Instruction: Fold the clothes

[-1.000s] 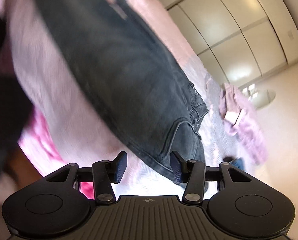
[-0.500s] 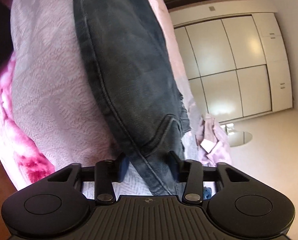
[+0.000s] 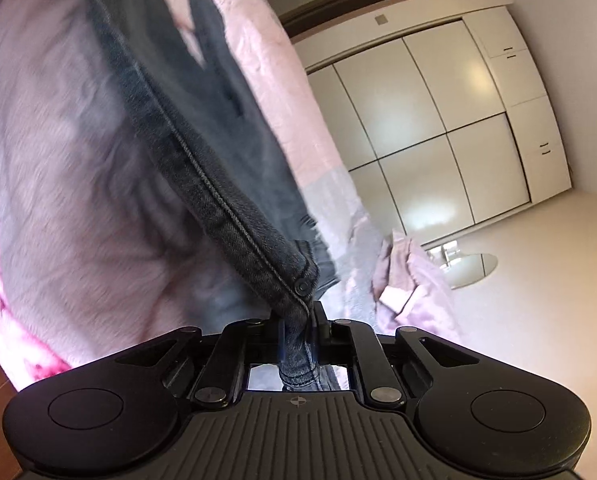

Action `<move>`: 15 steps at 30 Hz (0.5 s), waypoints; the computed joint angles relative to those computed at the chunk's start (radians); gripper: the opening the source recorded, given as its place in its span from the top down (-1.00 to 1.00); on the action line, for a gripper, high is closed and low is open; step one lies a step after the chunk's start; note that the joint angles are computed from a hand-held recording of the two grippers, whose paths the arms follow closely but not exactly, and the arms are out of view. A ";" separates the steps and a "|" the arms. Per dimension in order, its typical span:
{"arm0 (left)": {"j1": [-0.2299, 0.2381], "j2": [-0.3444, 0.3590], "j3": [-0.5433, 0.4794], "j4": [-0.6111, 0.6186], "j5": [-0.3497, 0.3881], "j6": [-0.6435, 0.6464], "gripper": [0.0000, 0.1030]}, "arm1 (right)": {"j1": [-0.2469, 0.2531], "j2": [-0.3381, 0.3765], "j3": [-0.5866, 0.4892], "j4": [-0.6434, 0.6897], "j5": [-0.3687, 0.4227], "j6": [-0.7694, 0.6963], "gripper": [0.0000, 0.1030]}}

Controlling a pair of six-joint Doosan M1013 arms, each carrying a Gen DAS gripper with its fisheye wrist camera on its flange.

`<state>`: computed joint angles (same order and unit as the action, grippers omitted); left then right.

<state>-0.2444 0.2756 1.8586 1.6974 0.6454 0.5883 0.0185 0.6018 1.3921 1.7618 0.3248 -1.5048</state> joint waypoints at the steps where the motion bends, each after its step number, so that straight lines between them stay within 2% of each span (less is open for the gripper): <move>1: 0.006 -0.001 -0.017 -0.009 -0.009 0.012 0.90 | 0.003 -0.005 -0.013 -0.039 0.003 0.050 0.83; 3: 0.019 0.007 -0.063 -0.028 -0.028 0.044 0.90 | 0.012 -0.007 -0.048 -0.120 -0.001 0.149 0.83; 6: 0.042 0.045 -0.166 -0.111 -0.052 0.139 0.90 | 0.023 0.010 -0.132 -0.322 -0.003 0.385 0.84; 9: 0.068 0.122 -0.321 -0.305 -0.053 0.353 0.90 | 0.037 0.040 -0.231 -0.543 0.006 0.638 0.84; 12: 0.089 0.211 -0.489 -0.510 -0.022 0.561 0.90 | 0.052 0.079 -0.356 -0.825 0.042 0.963 0.84; 15: 0.103 0.320 -0.665 -0.671 0.043 0.755 0.89 | 0.071 0.173 -0.563 -1.115 0.126 1.295 0.84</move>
<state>-0.1417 0.5957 1.1936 1.0263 0.6888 1.3438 0.0898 0.7750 0.8291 0.6473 0.4510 -0.2096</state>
